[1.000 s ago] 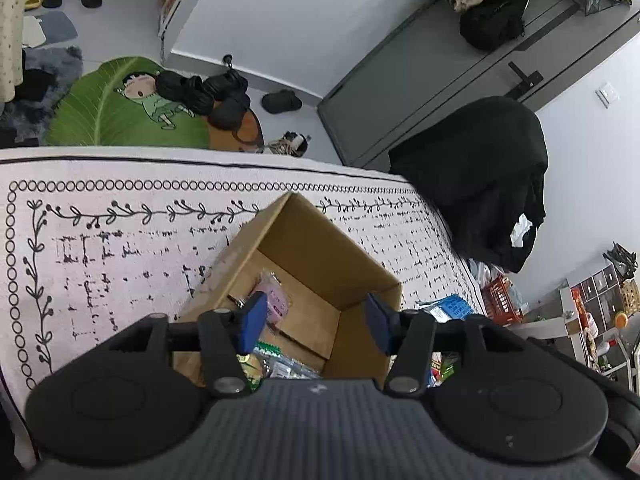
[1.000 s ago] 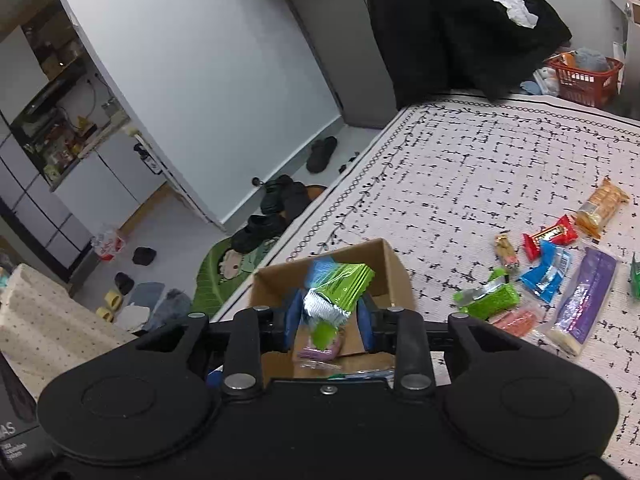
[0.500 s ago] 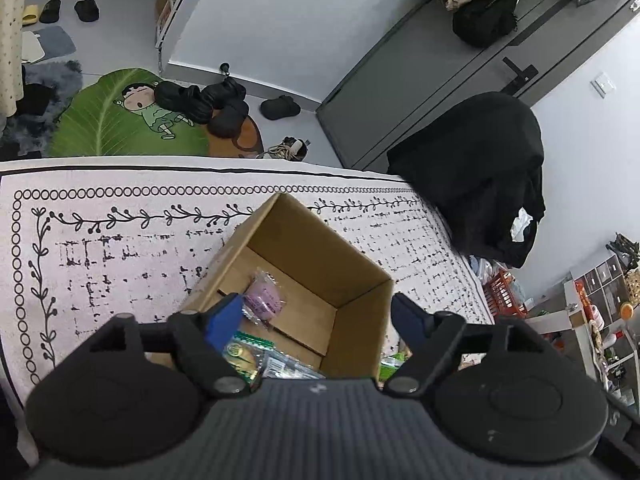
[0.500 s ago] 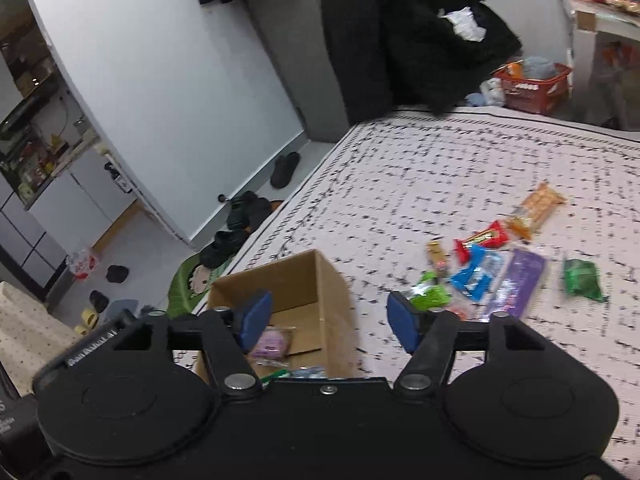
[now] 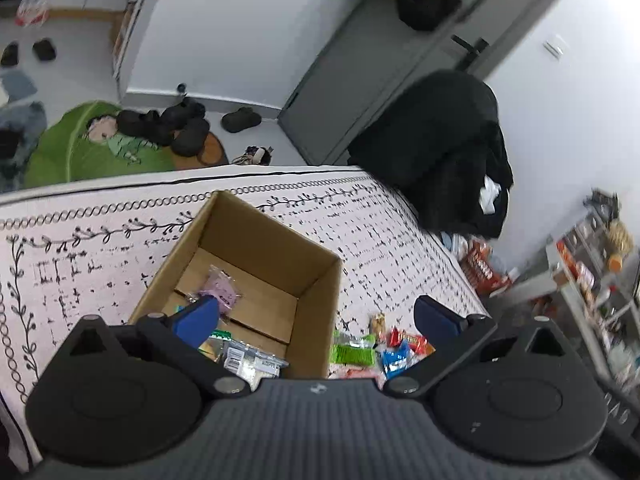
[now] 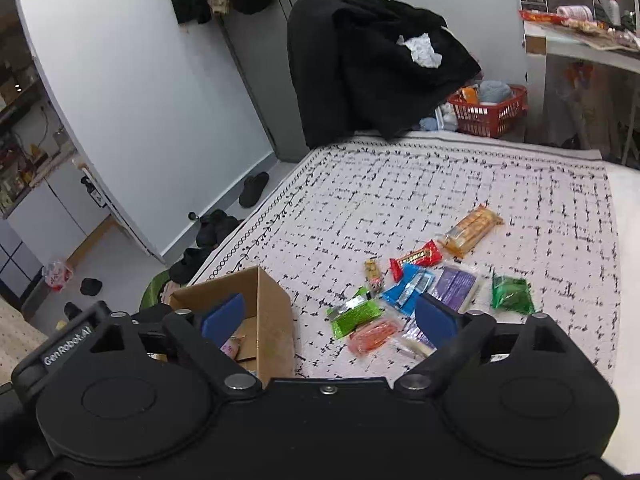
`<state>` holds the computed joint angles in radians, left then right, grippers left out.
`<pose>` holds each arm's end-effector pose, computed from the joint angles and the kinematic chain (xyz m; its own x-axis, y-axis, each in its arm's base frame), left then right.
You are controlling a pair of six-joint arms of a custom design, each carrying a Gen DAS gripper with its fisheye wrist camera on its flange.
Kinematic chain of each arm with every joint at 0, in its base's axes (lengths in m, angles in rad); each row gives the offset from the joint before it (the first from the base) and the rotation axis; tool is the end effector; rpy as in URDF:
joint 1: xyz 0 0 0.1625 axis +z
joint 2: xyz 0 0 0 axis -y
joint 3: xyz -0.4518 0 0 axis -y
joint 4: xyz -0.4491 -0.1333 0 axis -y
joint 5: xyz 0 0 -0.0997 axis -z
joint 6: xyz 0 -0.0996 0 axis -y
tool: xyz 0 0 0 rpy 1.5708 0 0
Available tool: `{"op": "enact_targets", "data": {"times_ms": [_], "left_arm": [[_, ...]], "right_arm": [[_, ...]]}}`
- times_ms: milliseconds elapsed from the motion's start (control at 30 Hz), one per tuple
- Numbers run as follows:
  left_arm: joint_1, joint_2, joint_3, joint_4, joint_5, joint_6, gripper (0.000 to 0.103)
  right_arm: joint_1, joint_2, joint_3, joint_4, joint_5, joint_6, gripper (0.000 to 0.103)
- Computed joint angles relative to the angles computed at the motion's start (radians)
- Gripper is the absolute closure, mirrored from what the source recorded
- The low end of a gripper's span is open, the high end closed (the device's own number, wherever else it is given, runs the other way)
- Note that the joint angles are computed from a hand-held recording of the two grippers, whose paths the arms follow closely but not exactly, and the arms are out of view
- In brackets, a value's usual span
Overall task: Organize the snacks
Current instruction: 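Open the right gripper to drop the green-blue packet into the box, then move the left tool to the purple bar pack while the right tool approaches the green packet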
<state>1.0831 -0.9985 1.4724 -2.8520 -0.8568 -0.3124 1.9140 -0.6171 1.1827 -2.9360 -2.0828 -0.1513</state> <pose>-0.1843 -0.7711 0.3573 -0.9459 -0.2484 -0.2089 0.0350 0.5617 -0.8266 0.3755 -0.7997 0.1942 -0.8931 -0.0619 0.4457 -0.3734 0.6545 -0.6574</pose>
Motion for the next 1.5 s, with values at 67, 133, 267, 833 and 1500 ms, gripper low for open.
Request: {"op": "enact_targets", "data": {"times_ms": [67, 133, 267, 833, 1500], "left_arm": [[-0.008, 0.003, 0.004, -0.001, -0.003, 0.021, 0.0], [-0.015, 0.008, 0.006, -0.007, -0.002, 0.042, 0.0], [-0.03, 0.018, 0.011, -0.024, -0.008, 0.085, 0.0], [-0.06, 0.067, -0.002, 0.037, 0.007, 0.146, 0.0], [-0.08, 0.145, -0.056, 0.127, 0.056, 0.161, 0.0]], "right_arm": [[-0.003, -0.009, 0.012, -0.011, -0.002, -0.011, 0.006], [-0.006, -0.02, 0.023, -0.001, -0.005, -0.018, 0.006], [-0.014, -0.035, 0.048, -0.009, -0.008, -0.038, 0.006], [-0.09, -0.112, 0.129, 0.002, 0.022, 0.046, 0.005], [-0.189, -0.139, 0.157, 0.035, 0.1, 0.17, 0.005]]}}
